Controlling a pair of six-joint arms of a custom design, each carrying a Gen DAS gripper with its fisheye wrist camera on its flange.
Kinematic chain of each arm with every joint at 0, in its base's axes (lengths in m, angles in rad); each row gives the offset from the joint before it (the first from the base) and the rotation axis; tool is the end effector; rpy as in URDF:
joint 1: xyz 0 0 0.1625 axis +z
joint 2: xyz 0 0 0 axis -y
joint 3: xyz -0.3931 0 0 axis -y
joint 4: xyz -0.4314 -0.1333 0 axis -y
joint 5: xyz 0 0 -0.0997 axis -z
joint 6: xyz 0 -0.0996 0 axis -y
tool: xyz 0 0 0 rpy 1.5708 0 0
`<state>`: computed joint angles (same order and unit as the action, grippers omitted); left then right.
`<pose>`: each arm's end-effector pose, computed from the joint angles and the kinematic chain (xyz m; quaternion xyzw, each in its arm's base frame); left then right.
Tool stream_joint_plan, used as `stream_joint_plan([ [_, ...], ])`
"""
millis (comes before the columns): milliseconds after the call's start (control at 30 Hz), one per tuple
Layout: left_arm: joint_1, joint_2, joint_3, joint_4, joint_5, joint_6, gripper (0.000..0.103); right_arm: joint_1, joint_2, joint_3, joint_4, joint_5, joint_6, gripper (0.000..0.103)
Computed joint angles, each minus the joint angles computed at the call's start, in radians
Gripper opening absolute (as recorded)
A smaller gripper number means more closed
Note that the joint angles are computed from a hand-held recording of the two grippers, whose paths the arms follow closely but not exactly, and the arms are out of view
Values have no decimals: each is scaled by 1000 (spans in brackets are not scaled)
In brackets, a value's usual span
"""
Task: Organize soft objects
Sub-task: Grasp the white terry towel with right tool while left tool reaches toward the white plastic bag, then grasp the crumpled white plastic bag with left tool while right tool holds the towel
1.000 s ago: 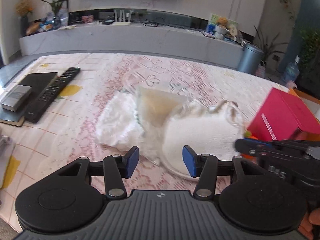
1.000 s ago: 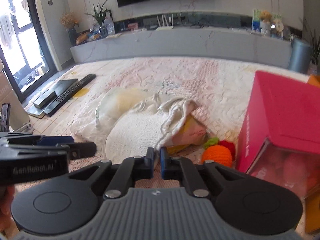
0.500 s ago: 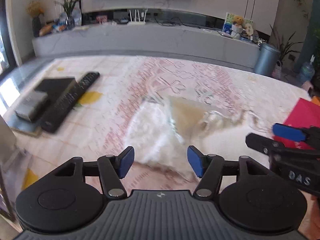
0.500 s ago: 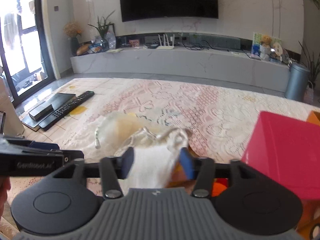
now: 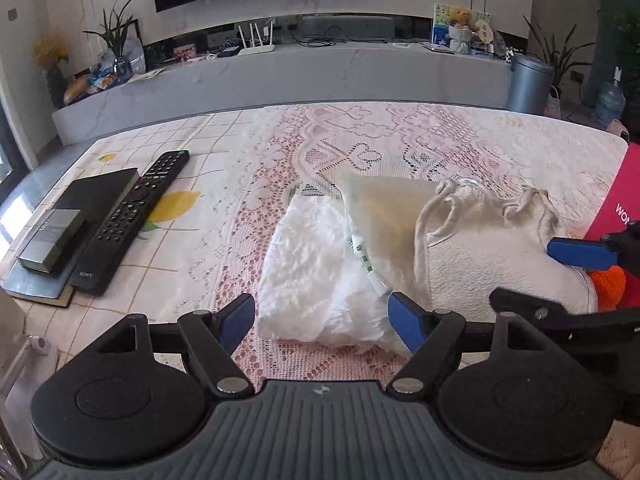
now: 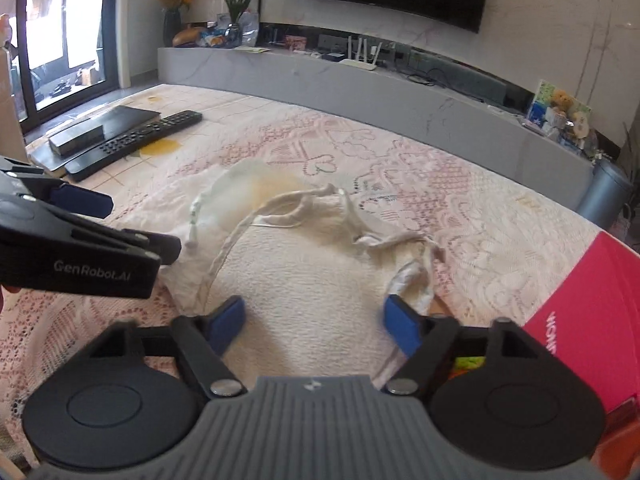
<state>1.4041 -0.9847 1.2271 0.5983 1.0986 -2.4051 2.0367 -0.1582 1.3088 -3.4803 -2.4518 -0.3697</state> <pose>0.0731 -0.6421 0.2539 0.3212 0.8536 -0.2717 0.3072 0.3560 -0.5823 -0.1468 0.1966 -0.8320 0.3537 0.3795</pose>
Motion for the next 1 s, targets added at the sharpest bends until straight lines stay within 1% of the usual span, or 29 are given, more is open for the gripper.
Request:
stream_joint_plan([
  [100, 5, 18, -10, -2, -13, 3, 89, -4, -16, 24, -8, 13, 19, 45],
  [133, 8, 21, -12, -4, -16, -1, 90, -4, -18, 28, -14, 15, 17, 44],
  [167, 10, 25, -15, -2, -12, -8, 91, -5, -19, 31, -18, 20, 19, 41],
  [233, 15, 27, -14, -6, 2, -16, 91, -5, -24, 41, -33, 31, 22, 31],
  [300, 13, 15, 10, -32, 12, 7, 91, -8, -37, 62, -50, 53, 41, 25],
  [333, 12, 9, 22, -47, 18, 23, 87, -11, -44, 73, -55, 64, 51, 23],
  [367, 10, 4, 34, -62, 19, 38, 80, -13, -52, 85, -60, 77, 63, 22],
  [400, 7, -3, 51, -87, 13, 56, 76, -15, -57, 92, -61, 83, 73, 22],
  [467, 3, -18, 85, -128, 14, 103, 62, -17, -63, 99, -59, 91, 90, 22],
  [500, -1, -28, 106, -156, 14, 135, 58, -17, -64, 101, -58, 95, 96, 22],
  [567, -5, -44, 137, -196, 21, 185, 38, -19, -67, 105, -60, 100, 105, 22],
  [633, -7, -45, 141, -202, 22, 205, 33, -20, -70, 112, -64, 106, 110, 22],
  [733, -4, -39, 136, -201, 17, 203, 32, -23, -80, 124, -60, 120, 128, 22],
  [800, -5, -39, 134, -202, 16, 190, 33, -26, -89, 134, -54, 128, 140, 22],
  [833, -6, -43, 139, -210, 11, 183, 40, -27, -92, 139, -55, 132, 148, 22],
  [867, -9, -50, 152, -233, 1, 178, 59, -29, -97, 145, -58, 137, 156, 22],
  [900, -9, -58, 164, -256, -5, 172, 71, -30, -99, 150, -63, 139, 161, 24],
  [933, -5, -52, 153, -242, 4, 158, 88, -32, -101, 155, -68, 142, 165, 26],
  [1000, 3, -30, 117, -184, 18, 123, 89, -36, -104, 163, -76, 148, 173, 29],
])
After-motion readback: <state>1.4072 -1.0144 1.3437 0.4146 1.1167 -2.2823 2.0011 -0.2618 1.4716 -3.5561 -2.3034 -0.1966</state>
